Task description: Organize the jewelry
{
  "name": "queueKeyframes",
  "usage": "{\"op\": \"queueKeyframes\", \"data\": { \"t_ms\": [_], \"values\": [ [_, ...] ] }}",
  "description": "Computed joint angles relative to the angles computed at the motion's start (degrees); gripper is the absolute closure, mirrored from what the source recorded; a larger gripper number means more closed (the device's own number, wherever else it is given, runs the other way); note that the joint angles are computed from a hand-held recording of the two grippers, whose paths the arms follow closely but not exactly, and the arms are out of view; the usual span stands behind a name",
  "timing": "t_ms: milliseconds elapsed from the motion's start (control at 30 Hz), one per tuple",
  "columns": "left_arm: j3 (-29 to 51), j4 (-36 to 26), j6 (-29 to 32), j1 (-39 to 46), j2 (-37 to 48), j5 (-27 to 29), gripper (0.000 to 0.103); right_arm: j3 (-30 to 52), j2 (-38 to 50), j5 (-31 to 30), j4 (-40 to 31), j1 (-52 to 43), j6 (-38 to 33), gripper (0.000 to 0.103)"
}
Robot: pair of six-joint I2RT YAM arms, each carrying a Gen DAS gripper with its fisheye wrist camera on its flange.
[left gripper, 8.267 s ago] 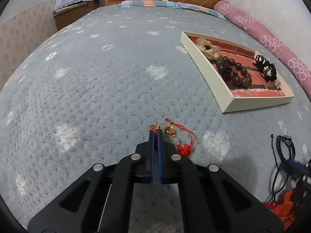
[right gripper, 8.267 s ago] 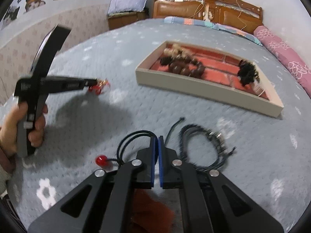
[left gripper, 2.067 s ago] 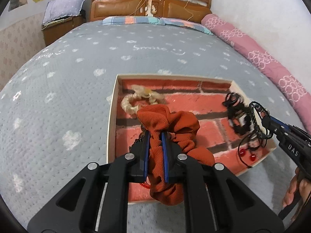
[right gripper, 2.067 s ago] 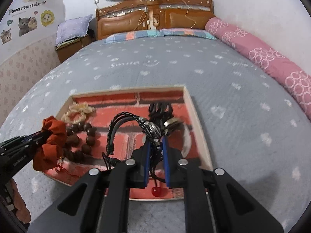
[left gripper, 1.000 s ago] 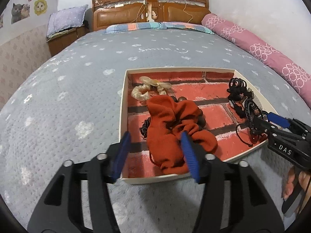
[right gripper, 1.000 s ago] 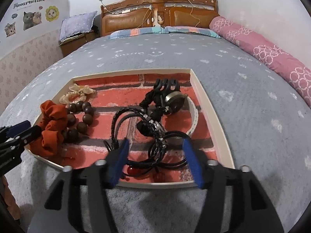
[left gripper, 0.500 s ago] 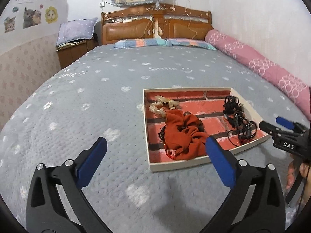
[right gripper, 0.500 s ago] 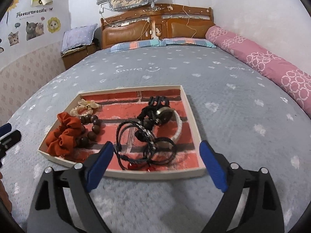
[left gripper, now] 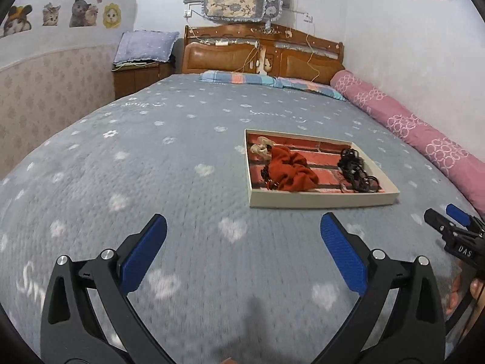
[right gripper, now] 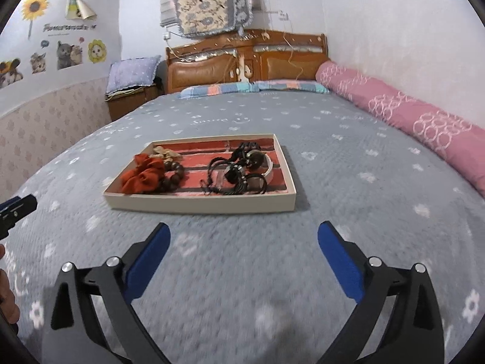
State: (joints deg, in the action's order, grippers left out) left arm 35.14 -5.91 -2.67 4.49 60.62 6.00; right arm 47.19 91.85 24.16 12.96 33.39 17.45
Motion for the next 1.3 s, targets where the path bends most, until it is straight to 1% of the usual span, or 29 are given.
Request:
{"op": "queueKeyframes", "data": {
  "t_ms": [133, 267, 300, 400, 433, 500, 533, 600, 767, 867, 967, 1200, 1300],
  "values": [
    [-5.0, -3.2, -0.6, -1.8, -9.1, -1.3, 0.005, -6.1, -5.6, 4.5, 0.9, 5.2, 1.3, 0.006],
    [-9.9, -7.0, -1.5, -6.2, -18.8, -5.0, 0.005, -11.8, -10.4, 9.2, 2.1, 10.2, 3.9, 0.005],
    [-11.5, -8.1, -2.0, -8.2, -21.8, -6.7, 0.005, -13.0, -11.0, 10.6, 2.5, 11.5, 4.2, 0.005],
    [-13.7, -10.8, -3.4, -12.9, -27.0, -10.5, 0.005, -16.2, -12.9, 13.5, 4.2, 14.4, 4.7, 0.005],
    [-14.6, -11.7, -3.9, -15.6, -28.6, -13.4, 0.005, -16.9, -13.3, 14.4, 4.2, 15.1, 5.1, 0.005],
    [-16.0, -12.6, -4.5, -20.8, -30.8, -18.8, 0.005, -18.5, -14.3, 15.5, 5.0, 16.1, 5.5, 0.005],
    [-16.4, -12.3, -4.4, -22.3, -31.0, -20.4, 0.005, -19.2, -14.6, 16.2, 5.7, 16.4, 5.6, 0.005],
    [-17.5, -11.1, -4.7, -26.4, -31.2, -25.9, 0.005, -20.0, -14.6, 16.5, 6.8, 16.3, 6.3, 0.005],
    [-19.3, -8.2, -5.1, -29.7, -30.1, -29.9, 0.005, -21.8, -15.4, 17.8, 9.0, 16.1, 7.1, 0.005],
    [-19.8, -6.2, -4.3, -30.2, -28.9, -30.8, 0.005, -21.6, -14.3, 18.0, 9.6, 16.2, 6.6, 0.005],
    [-20.0, -5.6, -4.4, -30.1, -28.7, -30.9, 0.005, -21.1, -13.5, 19.5, 9.5, 17.1, 6.4, 0.005],
    [-20.7, -4.4, -4.6, -25.4, -28.4, -25.6, 0.005, -20.1, -11.5, 20.6, 9.6, 18.1, 5.3, 0.004],
    [-21.1, -4.4, -4.6, -24.3, -29.2, -24.4, 0.005, -20.4, -11.8, 20.2, 9.9, 17.7, 5.6, 0.004]
  ]
}}
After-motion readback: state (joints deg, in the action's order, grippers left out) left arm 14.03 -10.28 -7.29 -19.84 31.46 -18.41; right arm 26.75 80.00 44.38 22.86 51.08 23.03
